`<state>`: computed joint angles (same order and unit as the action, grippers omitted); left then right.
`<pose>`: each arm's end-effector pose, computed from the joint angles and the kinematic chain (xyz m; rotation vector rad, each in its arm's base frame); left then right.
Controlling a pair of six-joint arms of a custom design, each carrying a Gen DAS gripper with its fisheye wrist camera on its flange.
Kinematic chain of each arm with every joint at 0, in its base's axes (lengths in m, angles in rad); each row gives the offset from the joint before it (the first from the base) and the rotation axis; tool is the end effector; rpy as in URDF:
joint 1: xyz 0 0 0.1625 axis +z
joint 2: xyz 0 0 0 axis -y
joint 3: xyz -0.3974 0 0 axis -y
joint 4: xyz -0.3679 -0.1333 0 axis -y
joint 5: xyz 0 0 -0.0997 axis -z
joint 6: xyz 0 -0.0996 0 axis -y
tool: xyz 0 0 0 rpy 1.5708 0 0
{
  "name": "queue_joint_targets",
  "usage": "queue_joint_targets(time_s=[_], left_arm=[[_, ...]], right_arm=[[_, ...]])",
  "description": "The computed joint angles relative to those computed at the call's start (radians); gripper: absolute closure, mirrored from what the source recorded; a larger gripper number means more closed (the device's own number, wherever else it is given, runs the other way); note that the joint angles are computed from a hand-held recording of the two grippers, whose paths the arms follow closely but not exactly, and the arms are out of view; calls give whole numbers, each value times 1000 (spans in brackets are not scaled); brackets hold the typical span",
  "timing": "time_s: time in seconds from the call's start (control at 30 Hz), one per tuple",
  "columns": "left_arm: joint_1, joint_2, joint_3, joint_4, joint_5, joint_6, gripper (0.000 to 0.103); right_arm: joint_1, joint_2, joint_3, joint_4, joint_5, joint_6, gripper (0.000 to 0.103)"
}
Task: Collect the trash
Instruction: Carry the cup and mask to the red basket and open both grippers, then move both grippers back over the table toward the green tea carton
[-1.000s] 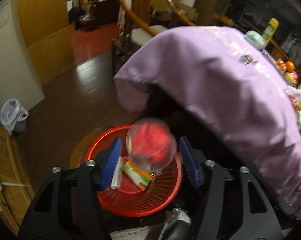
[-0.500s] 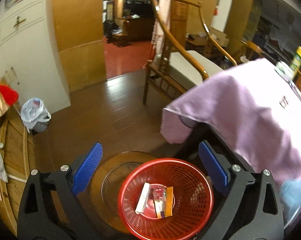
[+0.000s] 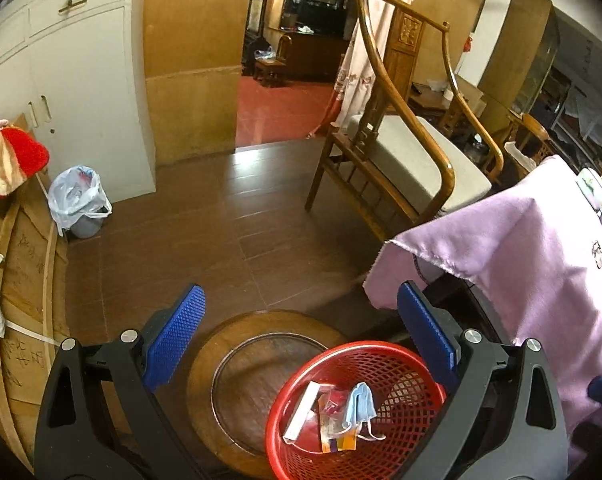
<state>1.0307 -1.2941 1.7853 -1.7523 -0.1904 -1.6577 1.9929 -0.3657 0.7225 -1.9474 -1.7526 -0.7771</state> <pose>-0.0703 -0.5667 0.3229 -0.8143 1.7726 -1.2856 0.4401 -0.6985 0.0801 1.6677 -2.4444 -0.0188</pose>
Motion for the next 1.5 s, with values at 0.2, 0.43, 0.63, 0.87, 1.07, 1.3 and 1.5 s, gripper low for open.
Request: queue_joint_targets(time_s=[0.2, 0.43, 0.63, 0.87, 1.07, 1.3, 1.5], left_arm=[[-24, 33, 10, -189, -12, 169, 10], [-70, 130, -89, -103, -13, 223, 10], [-110, 235, -173, -129, -34, 363, 9], [-133, 364, -256, -393, -103, 684, 8], [-133, 513, -423, -535, -197, 953, 8], [-127, 735, -745, -562, -290, 1240, 8], [-122, 965, -1129, -483, -354, 1429, 8]], right_arm=[[-32, -44, 34, -77, 20, 26, 56], [-88, -138, 113, -193, 67, 59, 51], [-143, -226, 195, -289, 114, 80, 47], [-211, -306, 264, -396, 147, 113, 41], [-273, -338, 275, -516, 129, 166, 37], [-339, -336, 231, -648, 65, 235, 31], [-377, -287, 121, -747, -21, 271, 17]])
